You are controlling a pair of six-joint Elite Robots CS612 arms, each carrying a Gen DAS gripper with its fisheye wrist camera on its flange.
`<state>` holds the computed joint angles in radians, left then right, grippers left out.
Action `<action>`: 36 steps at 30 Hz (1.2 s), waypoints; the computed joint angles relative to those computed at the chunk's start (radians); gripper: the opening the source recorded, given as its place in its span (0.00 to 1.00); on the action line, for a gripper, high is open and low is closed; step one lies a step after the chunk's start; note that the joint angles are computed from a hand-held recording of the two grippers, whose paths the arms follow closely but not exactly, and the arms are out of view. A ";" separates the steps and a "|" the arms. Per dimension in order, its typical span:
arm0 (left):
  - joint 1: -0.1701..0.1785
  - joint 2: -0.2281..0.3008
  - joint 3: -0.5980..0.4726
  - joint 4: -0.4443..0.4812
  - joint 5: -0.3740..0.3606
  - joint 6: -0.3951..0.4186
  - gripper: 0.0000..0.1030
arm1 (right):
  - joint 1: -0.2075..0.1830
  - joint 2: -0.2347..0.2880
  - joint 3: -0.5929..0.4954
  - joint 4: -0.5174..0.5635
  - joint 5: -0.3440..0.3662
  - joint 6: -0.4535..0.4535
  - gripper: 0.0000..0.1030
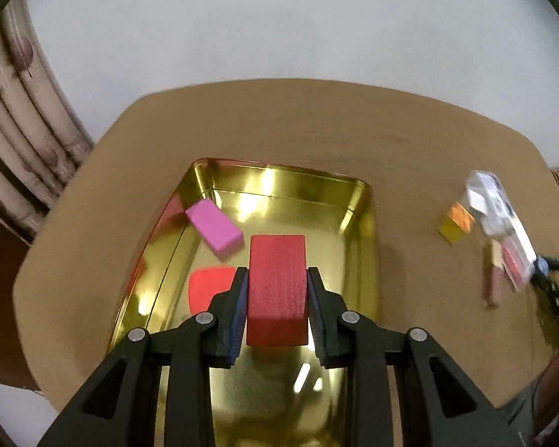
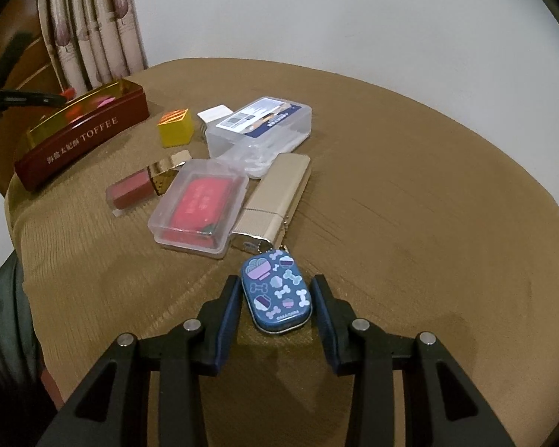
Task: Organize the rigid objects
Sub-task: 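Carry the red block into the tin with the left gripper while the right gripper grasps the blue keychain tin, then carry the blue keychain tin with the right gripper into the tin and release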
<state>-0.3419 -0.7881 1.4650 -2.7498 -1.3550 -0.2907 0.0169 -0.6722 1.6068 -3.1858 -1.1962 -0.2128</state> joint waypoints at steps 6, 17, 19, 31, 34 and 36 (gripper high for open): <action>0.033 0.092 -0.147 0.099 -0.073 -0.078 0.26 | -0.003 0.001 0.004 -0.010 0.008 0.018 0.37; 0.039 0.171 -0.269 0.216 -0.030 -0.177 0.27 | -0.007 0.000 0.004 -0.001 0.031 0.019 0.37; 0.041 0.170 -0.271 0.218 -0.048 -0.166 0.34 | -0.007 0.000 0.004 -0.001 0.031 0.019 0.37; -0.028 -0.003 0.017 -0.101 0.141 -0.177 0.62 | -0.010 -0.011 0.021 -0.006 0.003 0.070 0.31; -0.072 -0.054 0.125 -0.203 0.252 -0.146 0.68 | -0.015 -0.019 0.036 -0.004 0.004 0.094 0.30; -0.093 -0.088 0.192 -0.250 0.278 -0.168 0.70 | -0.018 -0.027 0.049 -0.004 -0.005 0.113 0.30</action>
<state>-0.4351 -0.8763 1.6573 -3.0002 -1.0772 -0.4589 -0.0013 -0.6994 1.6554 -3.1900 -1.2011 -0.1001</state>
